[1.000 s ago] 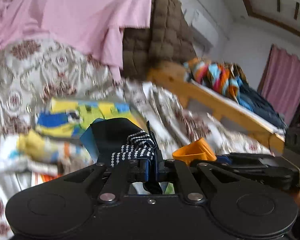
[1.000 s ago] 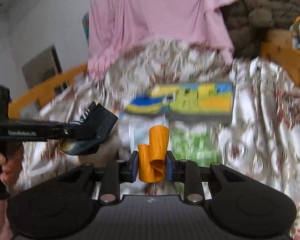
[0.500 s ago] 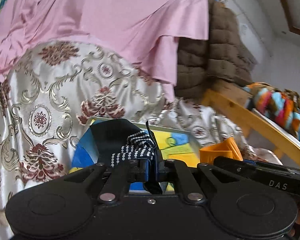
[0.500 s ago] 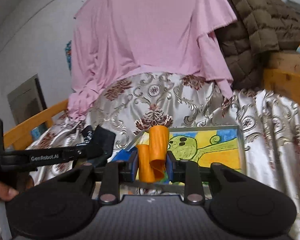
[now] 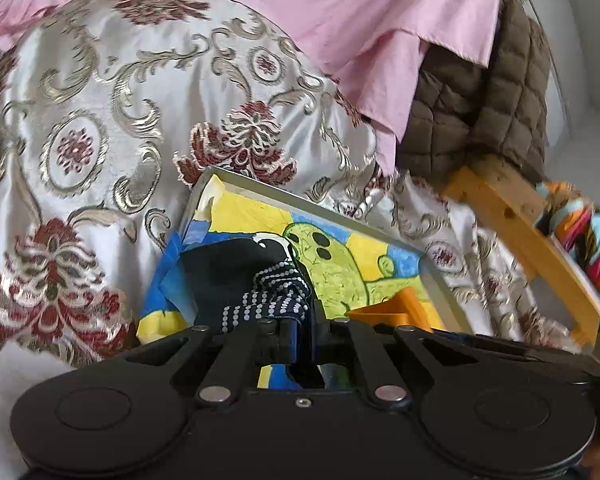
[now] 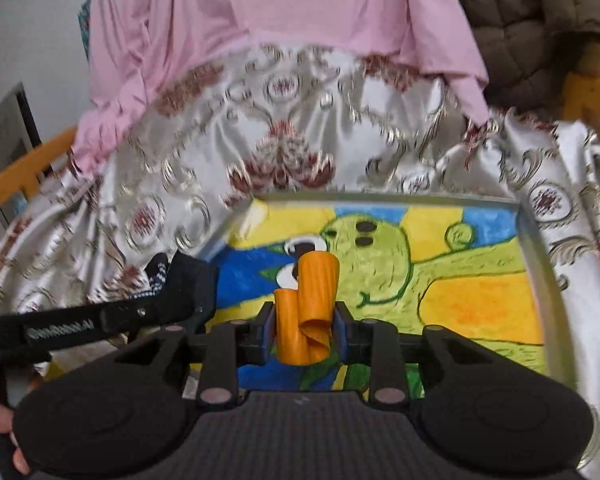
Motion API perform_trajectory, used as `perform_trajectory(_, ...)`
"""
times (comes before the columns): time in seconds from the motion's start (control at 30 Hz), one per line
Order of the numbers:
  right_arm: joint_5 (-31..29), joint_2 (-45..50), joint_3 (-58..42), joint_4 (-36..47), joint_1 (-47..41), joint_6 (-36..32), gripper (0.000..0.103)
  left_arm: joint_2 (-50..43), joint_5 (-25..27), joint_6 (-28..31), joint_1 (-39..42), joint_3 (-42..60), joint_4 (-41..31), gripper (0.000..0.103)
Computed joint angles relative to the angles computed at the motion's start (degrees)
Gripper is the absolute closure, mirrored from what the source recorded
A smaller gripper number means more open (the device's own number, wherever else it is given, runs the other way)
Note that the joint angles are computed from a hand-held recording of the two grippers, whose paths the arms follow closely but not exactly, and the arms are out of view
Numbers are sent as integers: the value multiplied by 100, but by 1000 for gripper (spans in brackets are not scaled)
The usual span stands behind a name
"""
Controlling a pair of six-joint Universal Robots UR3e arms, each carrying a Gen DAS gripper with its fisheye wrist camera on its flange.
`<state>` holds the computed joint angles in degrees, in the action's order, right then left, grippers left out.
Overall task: Organize soft objects
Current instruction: 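Carry the orange strip and sock with both tools into the frog-picture tray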
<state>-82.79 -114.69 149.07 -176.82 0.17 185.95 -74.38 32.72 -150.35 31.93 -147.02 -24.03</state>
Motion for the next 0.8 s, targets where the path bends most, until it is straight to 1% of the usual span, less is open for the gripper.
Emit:
perform_trajectory(0.03, -108, 305, -91, -123, 127, 52, 70, -143, 93, -37, -109, 30, 225, 97)
perform_trajectory(0.13, -415, 923, -292, -377, 422, 120, 70, -500, 458, -210, -415, 211, 490, 97)
perform_trajectory(0.23, -534, 1206, -400, -449, 551, 137, 69, -756, 846, -299, -655, 377, 488, 97)
perform_trajectory(0.4, -685, 1406, -502, -432, 660, 152, 64, -929, 954, -267, -737, 418, 553, 97)
perform_trajectory(0.5, -735, 1446, -546, -357, 691, 156, 59, -981, 1052, -278, -826, 445, 604, 90)
perform_trajectory(0.53, -747, 1459, -558, -341, 693, 152, 58, -988, 1062, -300, -836, 449, 621, 85)
perform_trajectory(0.63, -803, 1454, -622, -231, 723, 176, 54, -956, 1030, -367, -814, 442, 631, 82)
perform_trajectory(0.8, -889, 1250, -565, -85, 698, 200, 44, -739, 975, -426, -709, 354, 561, 66)
